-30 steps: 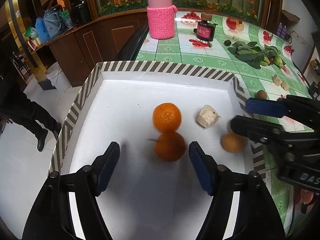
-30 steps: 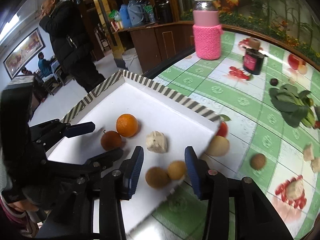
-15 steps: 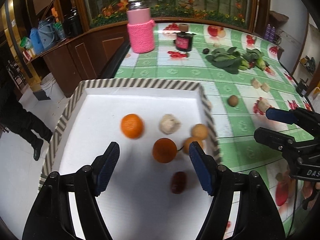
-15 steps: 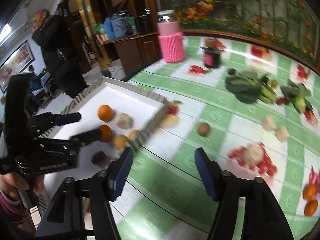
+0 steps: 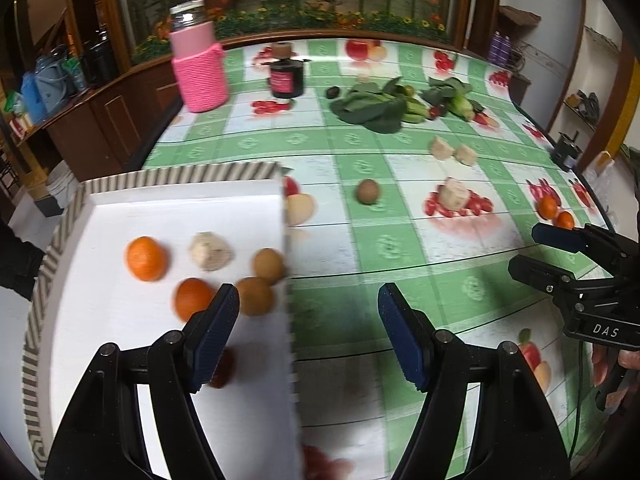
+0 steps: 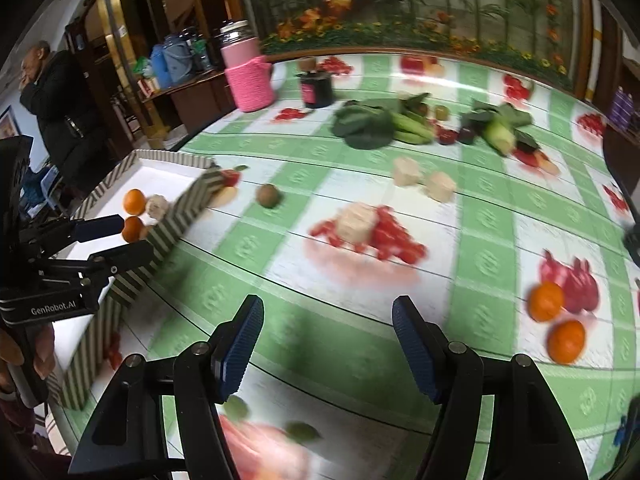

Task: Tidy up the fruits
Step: 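Move both open tools back over the fruits on the table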

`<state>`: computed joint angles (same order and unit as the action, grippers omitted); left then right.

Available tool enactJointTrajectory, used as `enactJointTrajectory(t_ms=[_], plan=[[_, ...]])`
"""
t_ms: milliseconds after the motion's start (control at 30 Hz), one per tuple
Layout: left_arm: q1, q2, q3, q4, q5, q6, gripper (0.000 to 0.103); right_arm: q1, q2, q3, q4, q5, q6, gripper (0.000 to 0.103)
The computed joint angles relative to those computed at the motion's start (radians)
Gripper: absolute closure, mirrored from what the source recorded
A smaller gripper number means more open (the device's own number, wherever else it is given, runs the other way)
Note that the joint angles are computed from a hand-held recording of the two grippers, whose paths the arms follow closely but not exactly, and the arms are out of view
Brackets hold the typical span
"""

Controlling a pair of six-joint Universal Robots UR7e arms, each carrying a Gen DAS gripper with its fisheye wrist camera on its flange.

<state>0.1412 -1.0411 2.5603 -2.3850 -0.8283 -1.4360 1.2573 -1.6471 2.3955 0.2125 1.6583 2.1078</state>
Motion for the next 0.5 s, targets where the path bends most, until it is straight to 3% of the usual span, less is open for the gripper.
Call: enactJointTrajectory(t_ms=[200,500], plan=[[0.03,0.101,-0.052,-0.131,-0.012,0.102,0.032,-0.173,-0.115,-0.01,0.07,-0.078,-0.086,0.034],[0.079,0.218,-0.142,-0.248,-0.017,0.24,0.032,-0.517,-0.315,-0.057,0.225,-0.302,-0.22,0.027]])
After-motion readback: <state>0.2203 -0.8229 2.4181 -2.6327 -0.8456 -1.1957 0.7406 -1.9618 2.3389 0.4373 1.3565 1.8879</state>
